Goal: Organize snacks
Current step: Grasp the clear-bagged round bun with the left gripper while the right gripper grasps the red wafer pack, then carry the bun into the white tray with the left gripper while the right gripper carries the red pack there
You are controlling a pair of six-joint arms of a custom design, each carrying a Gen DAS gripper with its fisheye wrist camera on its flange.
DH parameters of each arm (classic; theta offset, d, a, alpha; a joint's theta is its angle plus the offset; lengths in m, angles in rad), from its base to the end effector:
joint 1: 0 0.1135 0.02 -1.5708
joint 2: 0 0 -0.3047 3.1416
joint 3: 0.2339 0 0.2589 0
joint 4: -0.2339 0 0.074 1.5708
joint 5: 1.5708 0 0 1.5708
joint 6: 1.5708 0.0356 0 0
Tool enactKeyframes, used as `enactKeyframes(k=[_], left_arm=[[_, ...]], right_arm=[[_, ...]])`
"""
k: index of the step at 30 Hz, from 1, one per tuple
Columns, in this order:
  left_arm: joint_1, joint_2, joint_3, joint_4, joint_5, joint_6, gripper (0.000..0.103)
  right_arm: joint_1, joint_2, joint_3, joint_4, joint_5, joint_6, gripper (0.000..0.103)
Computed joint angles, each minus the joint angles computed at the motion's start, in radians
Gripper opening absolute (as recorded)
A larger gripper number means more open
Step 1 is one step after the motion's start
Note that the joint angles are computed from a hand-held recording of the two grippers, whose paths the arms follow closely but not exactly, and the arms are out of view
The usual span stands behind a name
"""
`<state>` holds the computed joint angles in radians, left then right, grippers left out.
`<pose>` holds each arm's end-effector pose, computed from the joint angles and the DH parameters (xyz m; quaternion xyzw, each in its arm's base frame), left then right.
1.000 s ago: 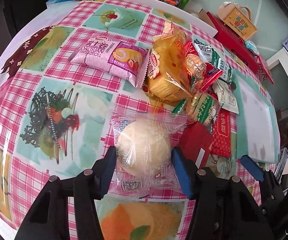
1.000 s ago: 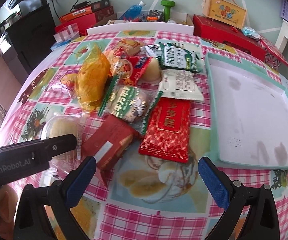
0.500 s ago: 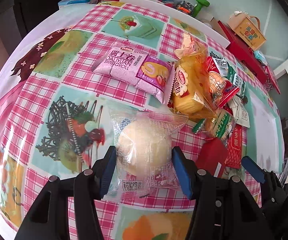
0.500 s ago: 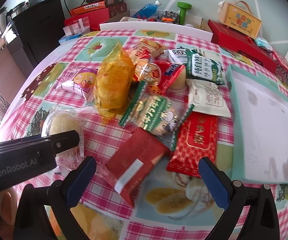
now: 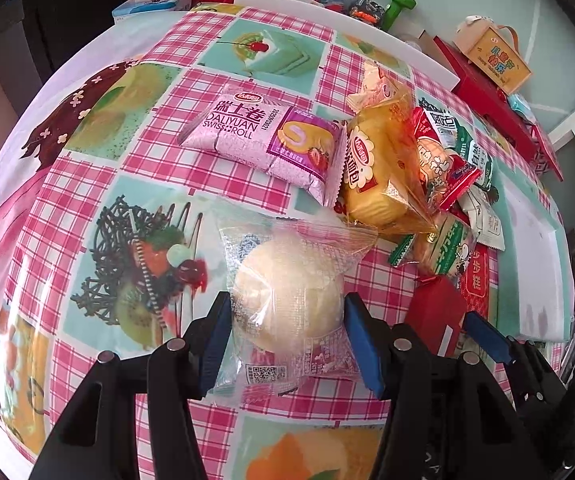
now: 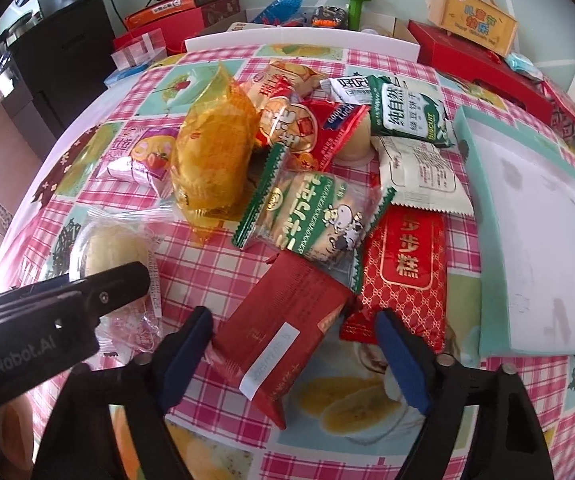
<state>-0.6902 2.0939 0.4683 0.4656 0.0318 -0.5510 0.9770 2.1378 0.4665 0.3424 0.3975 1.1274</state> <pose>0.2014 -0.1678 0.0222 0.0713 0.9763 -0.1313 0.1569 0.1478 0.1943 0.0102 0.0969 0.9686 0.0056 0.2289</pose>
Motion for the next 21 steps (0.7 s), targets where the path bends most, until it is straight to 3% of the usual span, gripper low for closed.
enactKeyframes(k=[4, 10, 21], left_arm=[[0.000, 0.007, 0.002, 0.001, 0.003, 0.003, 0.058], [-0.013, 0.027, 0.014, -0.002, 0.006, -0.004, 0.058], [-0.038, 0.039, 0.019, 0.008, -0.008, -0.020, 0.058]], right_arm=[[0.014, -0.006, -0.035, 0.050, -0.006, 0.010, 0.059], [0.029, -0.007, -0.066, 0.081, -0.005, 0.042, 0.050], [0.060, -0.031, -0.080, 0.047, 0.014, 0.079, 0.044]])
